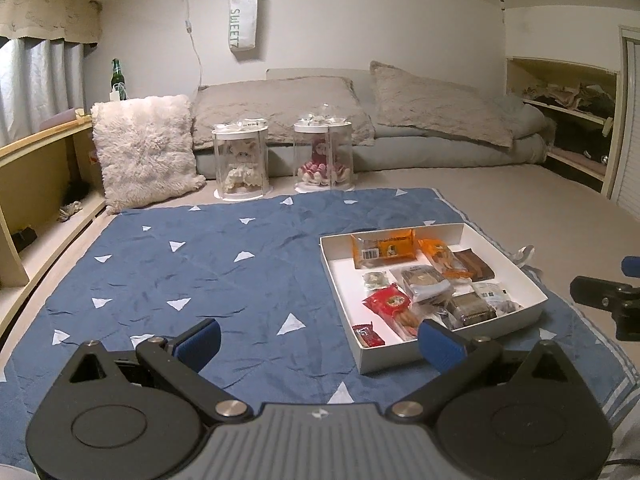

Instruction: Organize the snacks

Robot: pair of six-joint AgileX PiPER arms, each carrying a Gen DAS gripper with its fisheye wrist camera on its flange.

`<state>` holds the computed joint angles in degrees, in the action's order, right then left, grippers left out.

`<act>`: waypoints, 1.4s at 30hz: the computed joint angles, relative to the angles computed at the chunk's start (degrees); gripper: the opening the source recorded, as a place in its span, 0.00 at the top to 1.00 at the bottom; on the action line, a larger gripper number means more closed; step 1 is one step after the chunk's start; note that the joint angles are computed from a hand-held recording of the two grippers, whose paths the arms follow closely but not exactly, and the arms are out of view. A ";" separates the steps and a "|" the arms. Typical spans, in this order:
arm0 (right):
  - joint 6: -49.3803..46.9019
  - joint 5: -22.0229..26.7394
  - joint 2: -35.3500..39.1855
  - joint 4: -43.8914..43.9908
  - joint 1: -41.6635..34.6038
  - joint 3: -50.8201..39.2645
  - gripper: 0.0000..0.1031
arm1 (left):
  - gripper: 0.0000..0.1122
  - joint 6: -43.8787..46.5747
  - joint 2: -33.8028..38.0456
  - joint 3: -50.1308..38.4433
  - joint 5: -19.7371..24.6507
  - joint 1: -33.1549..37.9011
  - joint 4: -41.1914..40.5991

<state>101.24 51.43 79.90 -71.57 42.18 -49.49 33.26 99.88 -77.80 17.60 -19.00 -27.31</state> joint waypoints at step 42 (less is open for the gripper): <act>-1.82 -2.53 -0.11 0.27 -1.85 0.14 0.01 | 0.08 -2.19 0.42 -0.56 0.75 -0.15 0.87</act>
<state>99.42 48.90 79.80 -71.30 40.33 -49.35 31.07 100.30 -78.36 18.34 -19.15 -26.43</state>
